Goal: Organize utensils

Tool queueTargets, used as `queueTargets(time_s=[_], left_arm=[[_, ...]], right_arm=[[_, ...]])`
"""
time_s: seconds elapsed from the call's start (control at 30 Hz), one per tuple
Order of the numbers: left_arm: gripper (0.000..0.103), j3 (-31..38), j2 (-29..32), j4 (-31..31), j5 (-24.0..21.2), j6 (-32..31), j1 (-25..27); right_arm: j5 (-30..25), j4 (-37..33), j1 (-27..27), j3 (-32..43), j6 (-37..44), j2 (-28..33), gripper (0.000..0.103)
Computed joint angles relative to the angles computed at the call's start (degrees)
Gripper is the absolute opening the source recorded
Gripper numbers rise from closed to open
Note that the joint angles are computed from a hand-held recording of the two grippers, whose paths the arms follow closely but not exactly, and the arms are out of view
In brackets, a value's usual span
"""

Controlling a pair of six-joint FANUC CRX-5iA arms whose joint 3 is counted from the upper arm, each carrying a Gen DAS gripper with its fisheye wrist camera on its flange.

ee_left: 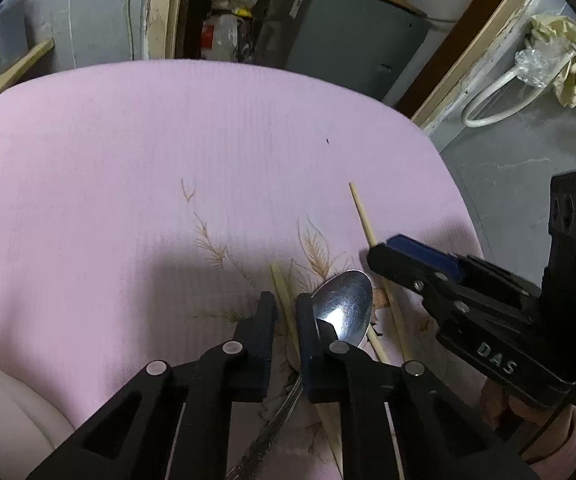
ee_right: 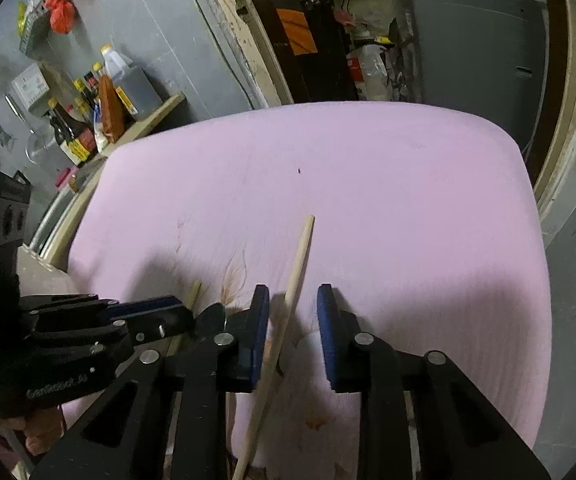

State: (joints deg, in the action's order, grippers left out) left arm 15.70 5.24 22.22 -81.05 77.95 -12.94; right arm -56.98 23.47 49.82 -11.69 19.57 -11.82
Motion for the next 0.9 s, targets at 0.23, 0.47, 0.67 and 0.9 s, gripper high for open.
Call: queueTargets(time_s=[0.23,0.47,0.67,0.9], left_arm=[[0.007,2.44,1.74,-0.08,-2.64,1.39,-0.18],[0.005,-3.00,-1.52,3.78,1.13,0.63,1.61],[0.004,-8.15,-6.83,8.64,5.66,-2.74,3.52],[0.004,-10.56,-9.96,12.35,5.57,-6.27,5.86]], right_arm=[[-7.53,-3.94,-0.85,7.33,4.20,4.43,0.006],[1.06,4.12,2.40,-2.66,-9.36,-4.05,0.004],[2.27,18.80,8.46,-10.75,-25.14,-10.85,0.004],[-0.22,25.24,12.91,-12.67,-33.94,-13.05,0.004]])
